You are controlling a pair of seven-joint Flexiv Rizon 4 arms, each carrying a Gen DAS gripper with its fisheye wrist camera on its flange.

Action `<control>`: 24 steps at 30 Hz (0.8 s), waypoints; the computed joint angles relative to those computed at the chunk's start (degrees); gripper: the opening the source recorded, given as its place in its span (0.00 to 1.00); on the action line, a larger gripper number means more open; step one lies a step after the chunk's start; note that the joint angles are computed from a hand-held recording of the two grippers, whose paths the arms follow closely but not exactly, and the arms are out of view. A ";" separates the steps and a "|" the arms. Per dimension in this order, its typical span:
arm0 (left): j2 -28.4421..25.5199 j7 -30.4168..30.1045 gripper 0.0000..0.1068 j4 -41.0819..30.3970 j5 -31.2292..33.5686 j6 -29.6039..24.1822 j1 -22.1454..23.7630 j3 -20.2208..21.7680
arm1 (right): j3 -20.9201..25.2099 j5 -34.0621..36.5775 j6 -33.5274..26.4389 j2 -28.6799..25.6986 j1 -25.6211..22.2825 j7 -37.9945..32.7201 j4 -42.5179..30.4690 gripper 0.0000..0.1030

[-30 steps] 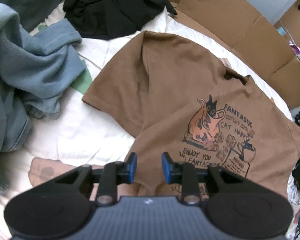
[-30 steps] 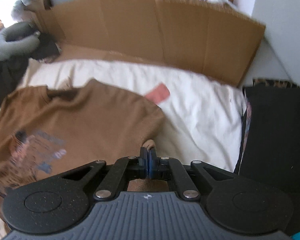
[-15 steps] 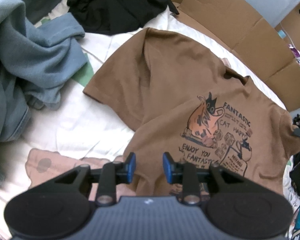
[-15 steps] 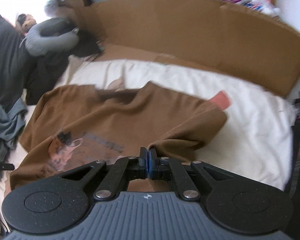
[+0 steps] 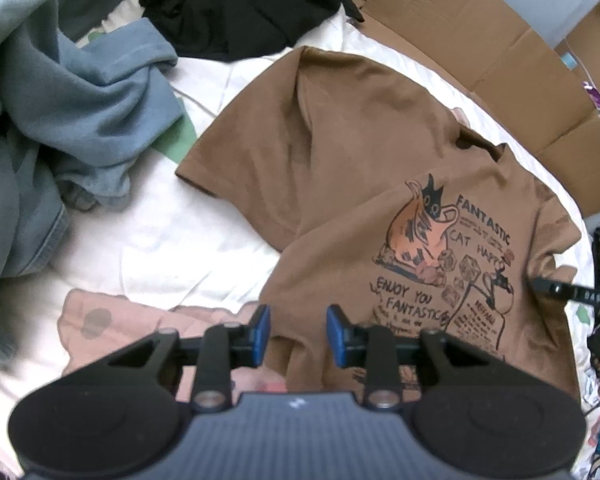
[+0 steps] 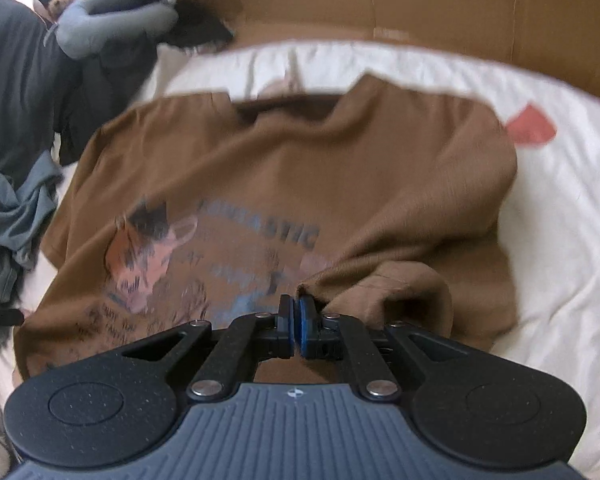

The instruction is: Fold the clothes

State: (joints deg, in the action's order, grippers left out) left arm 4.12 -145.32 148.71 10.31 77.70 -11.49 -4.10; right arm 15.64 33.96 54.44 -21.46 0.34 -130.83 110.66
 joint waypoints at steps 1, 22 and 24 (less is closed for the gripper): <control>-0.10 0.04 0.31 -0.06 0.09 0.04 -0.02 -0.08 | 0.04 0.08 -1.41 0.26 -0.48 -0.20 -0.01 0.03; 0.40 -3.79 0.34 -4.38 6.46 -6.50 0.05 -0.98 | -4.33 0.93 9.91 -3.63 -4.33 2.58 -4.20 0.33; 0.43 -4.28 0.35 -4.89 7.11 -7.08 0.00 -1.13 | -3.42 -0.72 11.09 -4.94 -4.89 3.40 -4.14 0.33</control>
